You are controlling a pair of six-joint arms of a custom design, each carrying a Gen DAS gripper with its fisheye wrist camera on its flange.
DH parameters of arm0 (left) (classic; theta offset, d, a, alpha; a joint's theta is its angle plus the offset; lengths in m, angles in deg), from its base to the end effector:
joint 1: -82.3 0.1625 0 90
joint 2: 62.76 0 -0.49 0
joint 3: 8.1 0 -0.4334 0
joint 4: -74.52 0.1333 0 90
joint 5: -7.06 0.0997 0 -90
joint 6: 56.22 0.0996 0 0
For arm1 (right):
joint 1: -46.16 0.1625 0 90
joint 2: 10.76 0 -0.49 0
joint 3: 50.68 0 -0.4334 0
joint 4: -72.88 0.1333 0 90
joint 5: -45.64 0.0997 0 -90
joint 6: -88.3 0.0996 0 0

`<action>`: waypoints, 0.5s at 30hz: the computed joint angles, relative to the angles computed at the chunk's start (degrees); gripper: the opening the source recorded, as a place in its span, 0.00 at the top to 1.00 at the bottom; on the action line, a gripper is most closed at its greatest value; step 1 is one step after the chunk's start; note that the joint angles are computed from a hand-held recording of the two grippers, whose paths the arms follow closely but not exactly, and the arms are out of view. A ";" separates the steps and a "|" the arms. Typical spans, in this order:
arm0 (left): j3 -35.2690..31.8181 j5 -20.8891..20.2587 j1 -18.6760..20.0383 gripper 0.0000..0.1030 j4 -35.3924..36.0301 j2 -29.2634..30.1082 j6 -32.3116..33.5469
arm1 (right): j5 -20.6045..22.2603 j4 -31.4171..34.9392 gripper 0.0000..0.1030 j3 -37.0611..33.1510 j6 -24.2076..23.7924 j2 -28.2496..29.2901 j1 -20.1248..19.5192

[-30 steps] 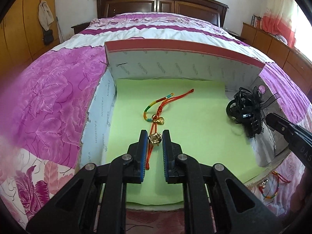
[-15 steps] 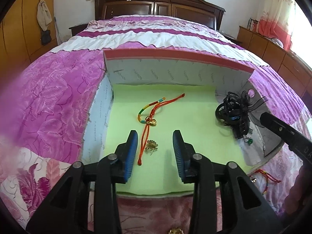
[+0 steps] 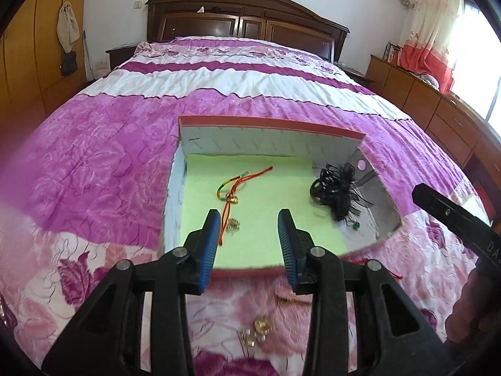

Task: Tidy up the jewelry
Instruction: 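Open the left tool beside the bracelet while the right tool releases the green earring near the clip, then move the left tool out of the box toward the gold pearl earring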

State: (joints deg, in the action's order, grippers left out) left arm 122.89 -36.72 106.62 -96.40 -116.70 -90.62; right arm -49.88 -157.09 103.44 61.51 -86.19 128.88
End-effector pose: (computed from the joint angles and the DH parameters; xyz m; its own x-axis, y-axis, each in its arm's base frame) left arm -0.3617 -0.3887 0.0742 -0.7854 0.2715 -0.5562 0.5641 0.6839 -0.4627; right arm 0.0792 -0.3560 0.2516 -0.8993 -0.0275 0.4365 -0.3858 0.5201 -0.7620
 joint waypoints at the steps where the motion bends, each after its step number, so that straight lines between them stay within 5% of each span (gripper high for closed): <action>1: 0.33 -0.09 -0.30 0.71 0.81 -0.62 -0.91 | -0.06 0.04 0.60 0.45 0.18 -0.33 0.14; 15: 4.22 -2.71 -3.31 0.71 5.72 -4.35 -7.12 | -0.33 0.04 0.58 6.89 0.37 -5.31 -1.75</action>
State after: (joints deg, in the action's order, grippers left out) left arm 127.11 -39.43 103.31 -90.68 -121.05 -97.74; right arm -50.21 -157.05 110.33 61.88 -91.50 127.13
